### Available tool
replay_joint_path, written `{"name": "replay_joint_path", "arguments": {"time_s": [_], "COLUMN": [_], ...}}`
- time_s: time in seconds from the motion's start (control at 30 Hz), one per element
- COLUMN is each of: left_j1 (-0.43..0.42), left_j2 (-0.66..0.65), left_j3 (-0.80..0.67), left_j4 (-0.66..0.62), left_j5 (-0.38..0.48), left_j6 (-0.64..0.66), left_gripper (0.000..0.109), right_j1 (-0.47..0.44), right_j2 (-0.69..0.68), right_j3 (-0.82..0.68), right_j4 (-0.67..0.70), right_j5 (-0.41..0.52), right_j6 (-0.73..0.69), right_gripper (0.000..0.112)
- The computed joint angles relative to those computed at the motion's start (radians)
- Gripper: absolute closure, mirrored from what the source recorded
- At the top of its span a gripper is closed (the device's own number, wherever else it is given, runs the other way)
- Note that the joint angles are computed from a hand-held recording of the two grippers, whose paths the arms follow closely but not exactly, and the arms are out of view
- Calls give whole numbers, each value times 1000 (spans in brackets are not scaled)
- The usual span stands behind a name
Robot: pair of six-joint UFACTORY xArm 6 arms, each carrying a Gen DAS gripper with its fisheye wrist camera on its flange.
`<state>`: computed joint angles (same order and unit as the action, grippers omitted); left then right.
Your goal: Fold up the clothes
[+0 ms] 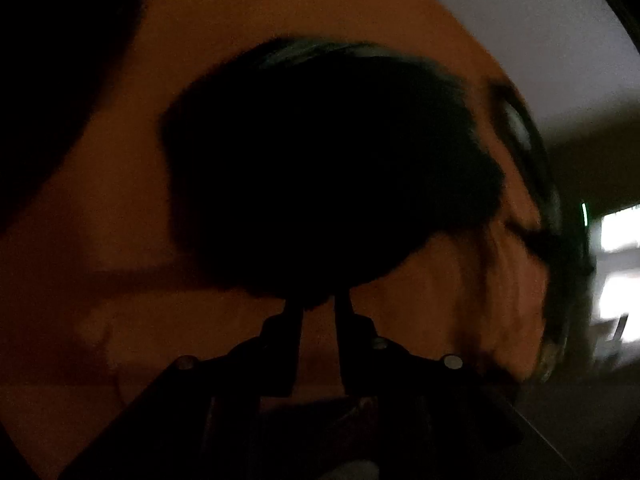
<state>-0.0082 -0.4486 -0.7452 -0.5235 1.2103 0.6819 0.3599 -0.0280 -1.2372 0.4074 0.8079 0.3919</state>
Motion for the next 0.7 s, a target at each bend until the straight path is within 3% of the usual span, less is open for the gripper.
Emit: {"name": "replay_joint_path", "arguments": {"time_s": [0.03,0.1,0.13,0.17,0.23,0.3,0.37,0.43,0.5,0.6,0.7], "left_j1": [-30,-107,-153,-196,-281,-409,-485,-545,-589,-588,-560], "left_j2": [5,57,107,160,258,405,527,635,714,771,780], "left_j3": [-28,-86,-117,-152,-216,-320,-412,-505,-551,-580,-592], "left_j4": [-14,-44,-60,-77,-90,-91,-45,3,97,118,64], "left_j5": [13,21,16,14,4,-63,-115,-147,-189,-187,-166], "left_j6": [46,99,105,114,112,73,76,63,5,3,24], "left_gripper": [91,89,89,89,89,89,89,89,89,90,89], "right_j1": [-7,-44,-65,-73,-89,-96,-99,-93,-81,-44,-51], "right_j2": [6,14,1,27,63,59,54,56,78,122,189], "right_j3": [-20,-18,11,2,-13,12,42,78,86,58,-10], "right_j4": [-16,2,43,80,131,156,196,324,442,449,467], "right_j5": [-10,-39,-55,-74,-58,-60,-66,-113,-157,-257,-242], "right_j6": [-14,16,24,43,51,29,6,-59,-130,-244,-342], "right_gripper": [97,77,60,58,58,58,58,58,58,66,86]}}
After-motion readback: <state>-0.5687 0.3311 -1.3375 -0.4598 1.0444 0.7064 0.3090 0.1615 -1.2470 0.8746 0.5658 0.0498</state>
